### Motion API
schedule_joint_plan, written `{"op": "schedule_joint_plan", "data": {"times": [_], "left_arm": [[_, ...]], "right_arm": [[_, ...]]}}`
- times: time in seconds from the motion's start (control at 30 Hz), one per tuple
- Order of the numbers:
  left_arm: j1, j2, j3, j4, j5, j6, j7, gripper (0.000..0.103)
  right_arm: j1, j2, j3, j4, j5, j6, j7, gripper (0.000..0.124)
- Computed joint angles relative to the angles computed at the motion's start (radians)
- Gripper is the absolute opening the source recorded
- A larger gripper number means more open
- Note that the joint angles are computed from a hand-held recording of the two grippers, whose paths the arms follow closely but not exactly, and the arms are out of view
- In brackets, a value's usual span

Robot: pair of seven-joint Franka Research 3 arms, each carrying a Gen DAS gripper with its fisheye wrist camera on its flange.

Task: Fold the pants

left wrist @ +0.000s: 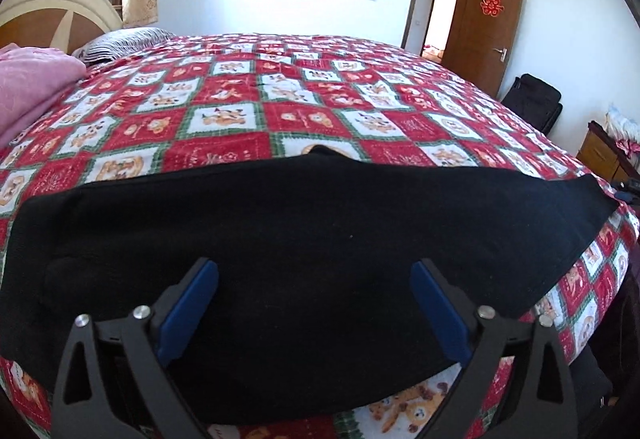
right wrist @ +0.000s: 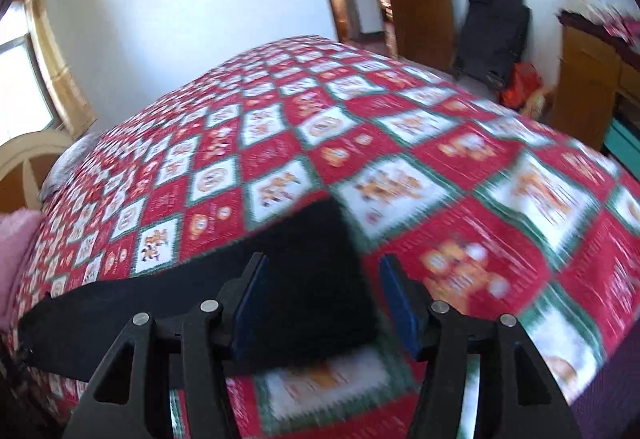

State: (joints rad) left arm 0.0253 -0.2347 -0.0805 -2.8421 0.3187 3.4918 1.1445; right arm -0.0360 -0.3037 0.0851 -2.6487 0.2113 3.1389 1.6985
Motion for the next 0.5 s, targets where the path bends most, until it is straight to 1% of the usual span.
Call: {"op": "schedule_joint_plan", "data": {"times": [0.03,0.07,0.1,0.13,0.17,0.2,0.23,0.27,0.3,0.33,0.37,0.4,0.43,0.5], "left_arm": [[-0.003,0.005,0.001,0.001,-0.004,0.003,-0.008,0.103],[0.006,0.014,-0.012,0.005,-0.016,0.002,-0.010,0.103],[0.034,0.020,-0.060,0.005,-0.071,0.002,0.018,0.103],[0.062,0.020,-0.107,0.000,-0.121,0.007,0.054,0.103],[0.090,0.019,-0.156,-0.001,-0.177,0.007,0.096,0.103],[0.125,0.016,-0.220,-0.001,-0.249,-0.001,0.150,0.103],[0.139,0.015,-0.248,-0.001,-0.289,-0.003,0.181,0.103],[0.147,0.016,-0.267,-0.002,-0.321,-0.002,0.206,0.103],[0.147,0.018,-0.275,-0.004,-0.343,0.005,0.224,0.103],[0.141,0.021,-0.272,-0.005,-0.359,0.009,0.235,0.103],[0.133,0.024,-0.268,-0.006,-0.372,0.014,0.245,0.103],[0.127,0.026,-0.268,-0.006,-0.387,0.018,0.256,0.103],[0.126,0.029,-0.272,-0.004,-0.406,0.018,0.272,0.103],[0.126,0.031,-0.288,-0.002,-0.450,0.017,0.307,0.103]], "right_arm": [[-0.010,-0.010,0.002,-0.008,0.001,-0.014,0.009,0.059],[0.014,-0.022,-0.025,-0.019,0.058,-0.030,-0.031,0.059],[0.074,-0.025,-0.079,-0.025,0.133,-0.034,-0.097,0.059],[0.138,-0.029,-0.144,-0.033,0.137,-0.022,-0.110,0.059],[0.174,-0.032,-0.180,-0.042,0.131,-0.005,-0.116,0.059],[0.178,-0.032,-0.180,-0.042,0.139,-0.001,-0.128,0.059],[0.189,-0.031,-0.189,-0.042,0.151,0.003,-0.140,0.059],[0.236,-0.029,-0.228,-0.038,0.182,0.005,-0.173,0.059],[0.288,-0.025,-0.271,-0.031,0.222,0.005,-0.217,0.058],[0.305,-0.015,-0.280,-0.023,0.246,0.003,-0.248,0.058],[0.287,0.002,-0.267,-0.015,0.201,0.001,-0.220,0.057],[0.250,0.024,-0.226,0.002,0.220,-0.010,-0.242,0.056],[0.246,0.039,-0.221,0.015,0.229,-0.017,-0.251,0.056],[0.269,0.065,-0.240,0.046,0.275,-0.033,-0.291,0.054]]}}
